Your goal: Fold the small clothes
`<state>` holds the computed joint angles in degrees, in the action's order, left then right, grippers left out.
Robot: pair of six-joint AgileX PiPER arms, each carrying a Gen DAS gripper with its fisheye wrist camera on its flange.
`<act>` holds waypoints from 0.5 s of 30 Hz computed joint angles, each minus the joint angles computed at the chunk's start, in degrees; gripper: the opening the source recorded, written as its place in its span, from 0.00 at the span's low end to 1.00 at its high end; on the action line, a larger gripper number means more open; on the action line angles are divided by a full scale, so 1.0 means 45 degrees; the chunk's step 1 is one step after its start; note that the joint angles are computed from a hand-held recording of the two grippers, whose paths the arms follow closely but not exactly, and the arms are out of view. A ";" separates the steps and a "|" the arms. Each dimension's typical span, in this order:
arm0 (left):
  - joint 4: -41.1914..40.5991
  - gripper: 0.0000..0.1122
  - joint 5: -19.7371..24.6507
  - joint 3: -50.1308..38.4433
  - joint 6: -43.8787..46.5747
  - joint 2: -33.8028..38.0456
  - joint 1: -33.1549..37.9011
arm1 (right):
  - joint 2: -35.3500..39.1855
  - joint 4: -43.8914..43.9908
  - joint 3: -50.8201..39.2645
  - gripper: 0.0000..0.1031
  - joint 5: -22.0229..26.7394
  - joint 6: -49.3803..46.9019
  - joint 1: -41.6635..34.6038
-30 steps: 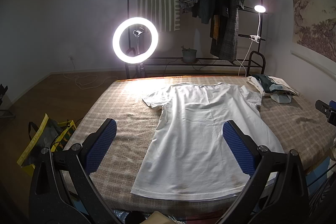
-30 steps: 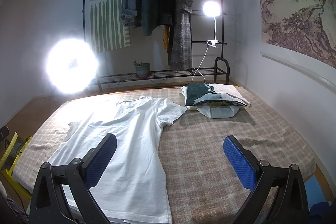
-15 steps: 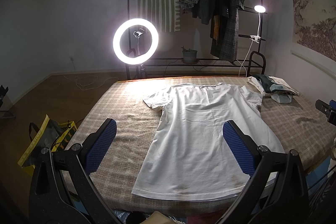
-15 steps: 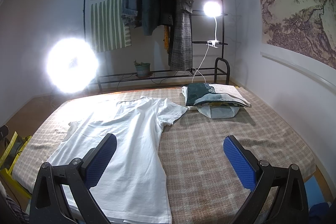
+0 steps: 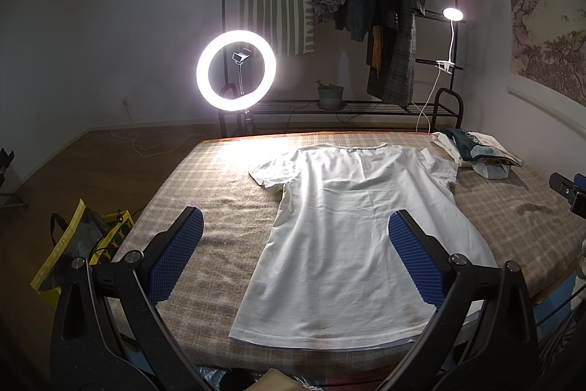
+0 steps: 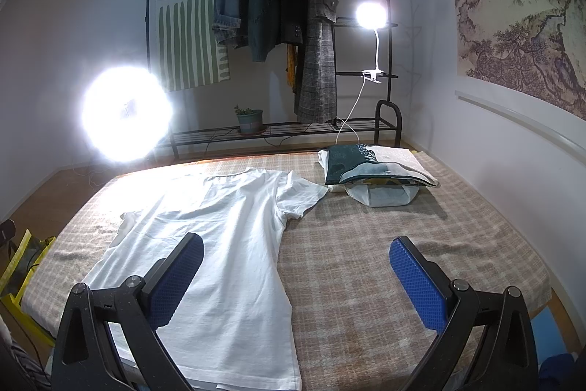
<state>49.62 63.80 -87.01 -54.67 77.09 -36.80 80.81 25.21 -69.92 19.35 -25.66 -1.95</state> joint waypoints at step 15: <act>-0.0933 0.92 -0.1809 0.2025 -0.0741 -0.1136 0.1214 | 0.0266 -0.0832 -0.0297 0.99 0.0084 0.1011 0.0488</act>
<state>45.42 55.66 -77.90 -58.00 71.97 -31.34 82.01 21.47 -71.26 19.73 -21.11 0.24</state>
